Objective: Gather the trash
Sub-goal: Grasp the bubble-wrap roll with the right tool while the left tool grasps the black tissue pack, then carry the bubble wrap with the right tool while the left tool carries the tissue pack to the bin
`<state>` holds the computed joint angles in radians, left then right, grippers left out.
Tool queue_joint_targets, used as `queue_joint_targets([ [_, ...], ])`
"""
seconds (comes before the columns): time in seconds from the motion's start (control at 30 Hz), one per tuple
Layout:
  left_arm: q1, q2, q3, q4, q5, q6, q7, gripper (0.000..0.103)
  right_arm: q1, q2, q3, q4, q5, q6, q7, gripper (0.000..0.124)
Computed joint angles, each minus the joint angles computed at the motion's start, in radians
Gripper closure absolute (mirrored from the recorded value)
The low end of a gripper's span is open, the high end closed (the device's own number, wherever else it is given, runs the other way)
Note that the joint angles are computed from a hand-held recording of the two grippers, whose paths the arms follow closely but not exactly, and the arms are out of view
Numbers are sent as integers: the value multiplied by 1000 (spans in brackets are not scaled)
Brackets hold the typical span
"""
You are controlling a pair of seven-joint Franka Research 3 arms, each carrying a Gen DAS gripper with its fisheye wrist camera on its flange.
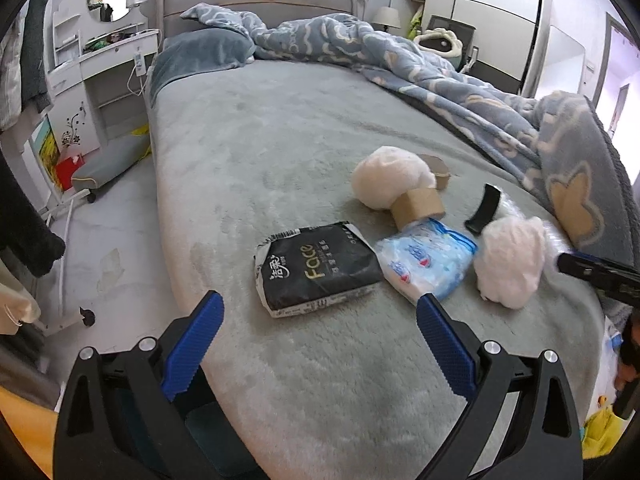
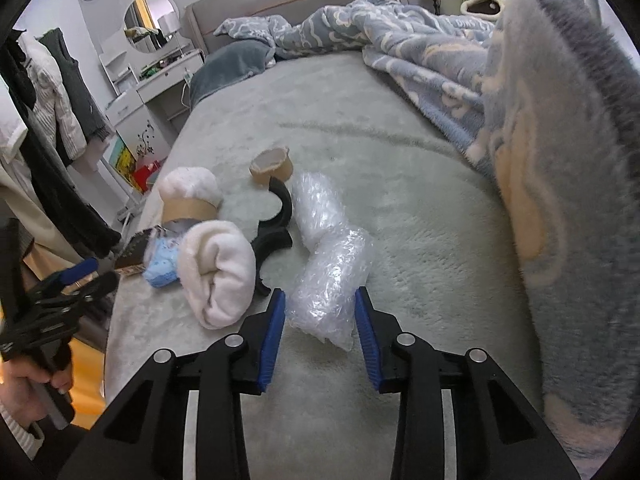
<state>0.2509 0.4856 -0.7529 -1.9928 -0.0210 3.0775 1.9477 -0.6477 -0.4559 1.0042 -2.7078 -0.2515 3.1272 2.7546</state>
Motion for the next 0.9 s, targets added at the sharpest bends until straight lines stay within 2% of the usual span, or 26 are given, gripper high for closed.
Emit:
queue_joint_targets([
  [0.1,-54,0,53,11,13,4,-32,4,36,-43,-30,-24,20,13,8,88],
  [0.27,-170,11,172,48,50,4,-107,4,51,-86,-38,-34,39,11,0,88],
  [0.47,-241,43,246,103,80,-17,-176,5,36,-96,-17,-35,73,49,-18,88],
  [0.6,-231,61,234,117,100,-7,-165,6,-6,-76,29,-3,97,70,-44,88],
  [0.63,-214,68,214,120,106,-14,-147,19,-22,-71,47,7,103,73,-49,88],
  [0.67,-210,72,207,127,109,-28,-139,26,-38,-65,66,21,107,74,-57,88],
  [0.73,-198,69,197,123,103,-31,-127,26,-67,-63,99,44,116,75,-69,88],
  [0.9,-86,66,86,103,50,-40,-42,26,-151,-57,192,110,122,71,-94,88],
])
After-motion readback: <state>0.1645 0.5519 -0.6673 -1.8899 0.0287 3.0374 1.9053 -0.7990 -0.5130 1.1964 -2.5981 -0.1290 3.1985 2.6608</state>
